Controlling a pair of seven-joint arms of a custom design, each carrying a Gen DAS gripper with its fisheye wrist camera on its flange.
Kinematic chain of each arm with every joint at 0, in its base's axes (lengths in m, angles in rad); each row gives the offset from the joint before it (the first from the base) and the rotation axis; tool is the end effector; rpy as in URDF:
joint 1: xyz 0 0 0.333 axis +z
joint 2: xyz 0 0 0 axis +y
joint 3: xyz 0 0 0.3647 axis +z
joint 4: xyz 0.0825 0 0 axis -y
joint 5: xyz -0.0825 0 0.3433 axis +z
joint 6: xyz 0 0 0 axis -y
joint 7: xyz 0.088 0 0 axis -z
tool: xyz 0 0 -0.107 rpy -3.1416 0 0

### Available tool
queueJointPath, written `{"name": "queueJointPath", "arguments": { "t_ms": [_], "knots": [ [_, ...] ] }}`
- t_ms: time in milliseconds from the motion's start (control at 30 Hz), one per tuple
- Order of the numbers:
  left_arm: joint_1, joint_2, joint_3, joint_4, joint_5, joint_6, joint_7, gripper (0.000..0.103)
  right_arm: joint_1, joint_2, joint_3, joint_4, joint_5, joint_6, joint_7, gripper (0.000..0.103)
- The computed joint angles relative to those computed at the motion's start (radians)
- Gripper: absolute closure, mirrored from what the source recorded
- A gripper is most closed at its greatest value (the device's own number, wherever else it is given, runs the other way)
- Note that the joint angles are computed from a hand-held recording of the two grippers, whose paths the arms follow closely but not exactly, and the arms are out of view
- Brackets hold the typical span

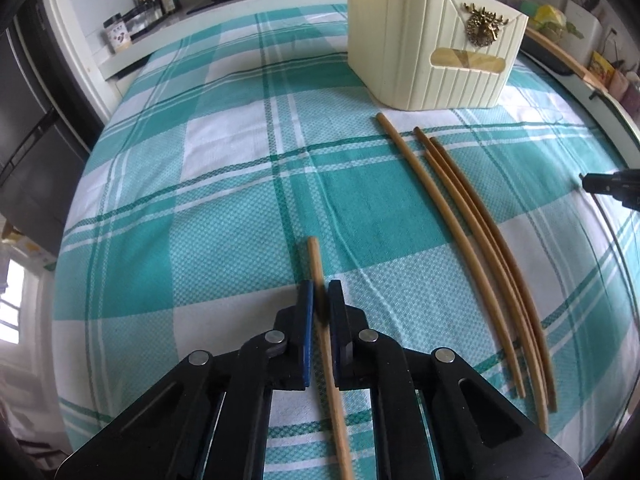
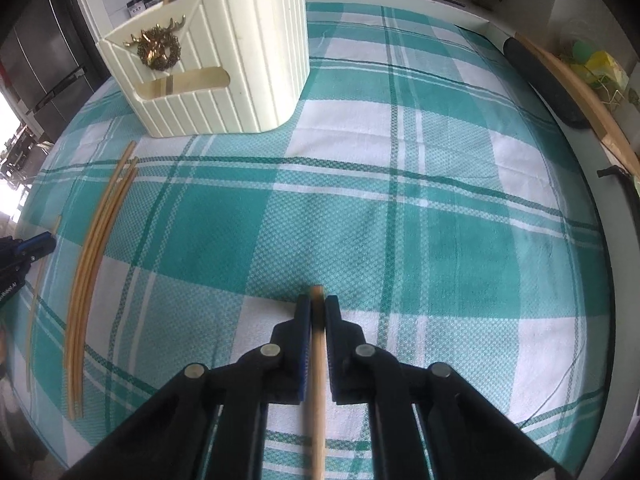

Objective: Organize utensils
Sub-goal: 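Grasp the separated chopstick with the left tool while the right tool grasps another, then carry both chopsticks up and lower them into the cream holder with both tools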

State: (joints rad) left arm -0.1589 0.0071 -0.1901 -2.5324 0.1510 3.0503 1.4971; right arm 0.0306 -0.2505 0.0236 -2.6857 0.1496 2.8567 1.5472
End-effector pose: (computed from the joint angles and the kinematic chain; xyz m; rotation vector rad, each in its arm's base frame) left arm 0.4432 -0.1736 0.4102 -1.5038 2.3229 -0.5665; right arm 0.3986 0.0138 0.4372 -1.9050 2.0154 -0.3460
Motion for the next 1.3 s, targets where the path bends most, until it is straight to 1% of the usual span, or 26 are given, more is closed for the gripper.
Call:
{"name": "queueJointPath", "arguments": {
  "t_ms": [67,100,133,167,200,267,367,500,533,667,733,800,933,1033,1133,1167,1200,1300],
  "knots": [
    [-0.003,-0.021,-0.001,-0.017,-0.038,0.026,0.014,0.099,0.065,-0.051,-0.062,-0.019,0.105,0.029,-0.084,0.096],
    [-0.01,-0.038,0.002,-0.027,-0.071,0.042,0.032,0.099,0.089,-0.084,-0.083,-0.027,0.147,0.036,-0.119,0.096],
    [-0.032,-0.059,0.015,-0.038,-0.134,0.059,0.074,0.099,0.097,-0.118,-0.09,-0.033,0.171,0.038,-0.141,0.096],
    [-0.07,-0.083,0.042,-0.048,-0.207,0.073,0.124,0.099,0.102,-0.151,-0.095,-0.037,0.19,0.036,-0.16,0.096],
    [-0.123,-0.106,0.084,-0.054,-0.28,0.084,0.178,0.099,0.104,-0.186,-0.096,-0.042,0.204,0.034,-0.175,0.096],
    [-0.227,-0.165,0.168,-0.07,-0.374,0.105,0.244,0.099,0.104,-0.241,-0.096,-0.042,0.224,0.031,-0.2,0.096],
    [-0.345,-0.262,0.27,-0.097,-0.408,0.134,0.263,0.099,0.097,-0.335,-0.076,-0.058,0.237,0.04,-0.218,0.096],
    [-0.424,-0.38,0.337,-0.13,-0.386,0.17,0.238,0.099,0.086,-0.447,-0.038,-0.088,0.241,0.078,-0.206,0.096],
    [-0.436,-0.4,0.348,-0.134,-0.377,0.176,0.229,0.099,0.083,-0.469,-0.027,-0.094,0.239,0.092,-0.201,0.096],
    [-0.444,-0.452,0.352,-0.145,-0.337,0.209,0.181,0.099,0.062,-0.531,0.023,-0.113,0.215,0.148,-0.174,0.096],
    [-0.442,-0.465,0.35,-0.149,-0.315,0.23,0.157,0.099,0.056,-0.547,0.04,-0.116,0.201,0.168,-0.162,0.096],
    [-0.451,-0.473,0.361,-0.154,-0.295,0.25,0.135,0.099,0.053,-0.552,0.05,-0.112,0.188,0.181,-0.151,0.096],
    [-0.482,-0.476,0.398,-0.153,-0.258,0.271,0.086,0.099,0.068,-0.549,0.044,-0.101,0.179,0.204,-0.134,0.096],
    [-0.508,-0.472,0.429,-0.146,-0.226,0.271,0.052,0.1,0.076,-0.541,0.04,-0.091,0.171,0.214,-0.13,0.096],
    [-0.507,-0.469,0.438,-0.147,-0.194,0.282,0.019,0.1,0.092,-0.524,0.029,-0.078,0.171,0.222,-0.127,0.096],
    [-0.515,-0.467,0.45,-0.145,-0.182,0.283,0.01,0.1,0.096,-0.518,0.028,-0.074,0.17,0.224,-0.127,0.096],
    [-0.508,-0.471,0.444,-0.148,-0.172,0.282,-0.004,0.1,0.099,-0.511,0.026,-0.069,0.17,0.225,-0.127,0.096],
    [-0.525,-0.463,0.471,-0.138,-0.136,0.277,-0.032,0.1,0.106,-0.492,0.022,-0.057,0.17,0.231,-0.127,0.096]
  ]
}}
